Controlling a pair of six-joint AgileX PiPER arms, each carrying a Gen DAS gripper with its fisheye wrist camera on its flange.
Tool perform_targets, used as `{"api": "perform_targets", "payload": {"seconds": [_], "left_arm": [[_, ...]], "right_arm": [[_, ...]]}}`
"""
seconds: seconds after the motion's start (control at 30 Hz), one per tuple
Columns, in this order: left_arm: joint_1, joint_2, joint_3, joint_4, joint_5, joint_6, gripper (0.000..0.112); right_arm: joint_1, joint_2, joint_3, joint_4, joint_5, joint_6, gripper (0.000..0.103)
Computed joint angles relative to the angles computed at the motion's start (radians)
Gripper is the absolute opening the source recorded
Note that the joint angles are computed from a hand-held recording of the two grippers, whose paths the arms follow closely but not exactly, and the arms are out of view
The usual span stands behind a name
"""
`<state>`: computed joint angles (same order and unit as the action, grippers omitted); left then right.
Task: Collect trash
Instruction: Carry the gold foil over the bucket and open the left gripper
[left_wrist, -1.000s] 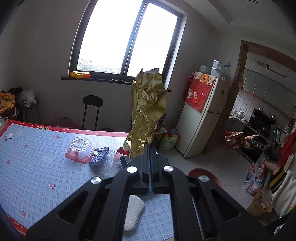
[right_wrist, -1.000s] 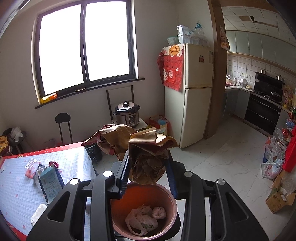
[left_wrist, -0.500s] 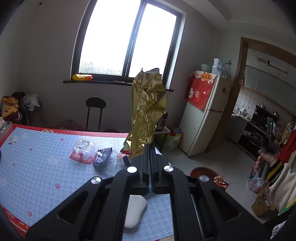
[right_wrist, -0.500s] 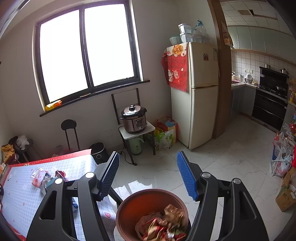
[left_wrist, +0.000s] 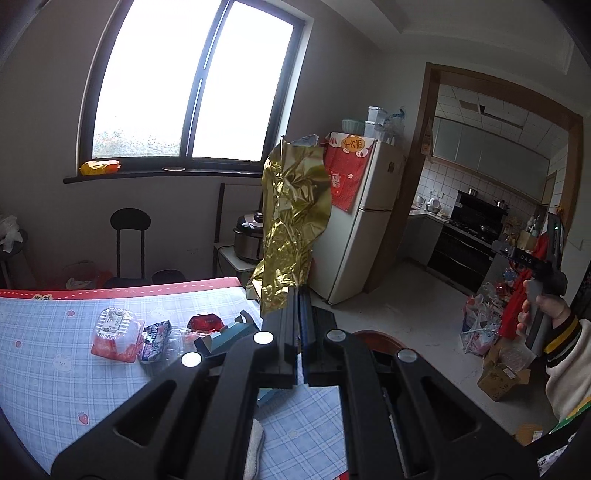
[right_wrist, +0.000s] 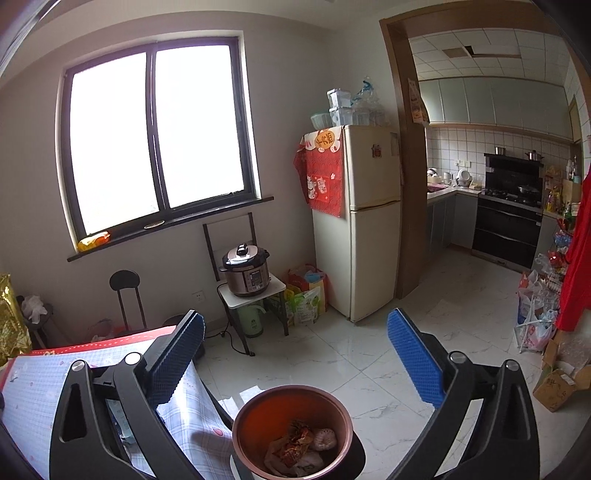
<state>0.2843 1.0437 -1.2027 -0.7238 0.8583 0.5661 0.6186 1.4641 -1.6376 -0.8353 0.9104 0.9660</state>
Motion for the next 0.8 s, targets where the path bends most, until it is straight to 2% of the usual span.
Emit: {"api": "perform_targets", "payload": {"seconds": [0.2,0.37,0.47,0.57,0.63,0.7,0.8], "left_arm": [[-0.194,0.151,-0.089,0.009,-0.029,0.002,0.005],[-0.408,0.334,-0.162,0.009,-0.119,-0.021,0.005],[-0.526,0.499,-0.256,-0.019,-0.175,-0.035,0.005],[-0.635,0.705,-0.420,0.009,-0.222,-0.085,0.005],[-0.690,0.855,-0.573,0.062,-0.231,-0.168,0.005],[-0.732,0.968,-0.710,0.177,-0.233,-0.286,0.005],[-0.763,1.023,-0.798,0.281,-0.230,-0.388,0.005]], "right_arm": [[0.090,-0.105,0.109,-0.094,0.105,0.128,0.097],[0.079,-0.168,0.205,-0.073,0.135,0.145,0.097],[0.022,-0.212,0.270,-0.023,0.111,0.113,0.097],[-0.065,-0.251,0.336,0.041,0.071,0.050,0.097],[-0.131,-0.267,0.372,0.090,0.045,0.000,0.097],[-0.196,-0.284,0.408,0.145,0.008,-0.053,0.097],[-0.280,-0.305,0.453,0.203,-0.053,-0.121,0.097]]}}
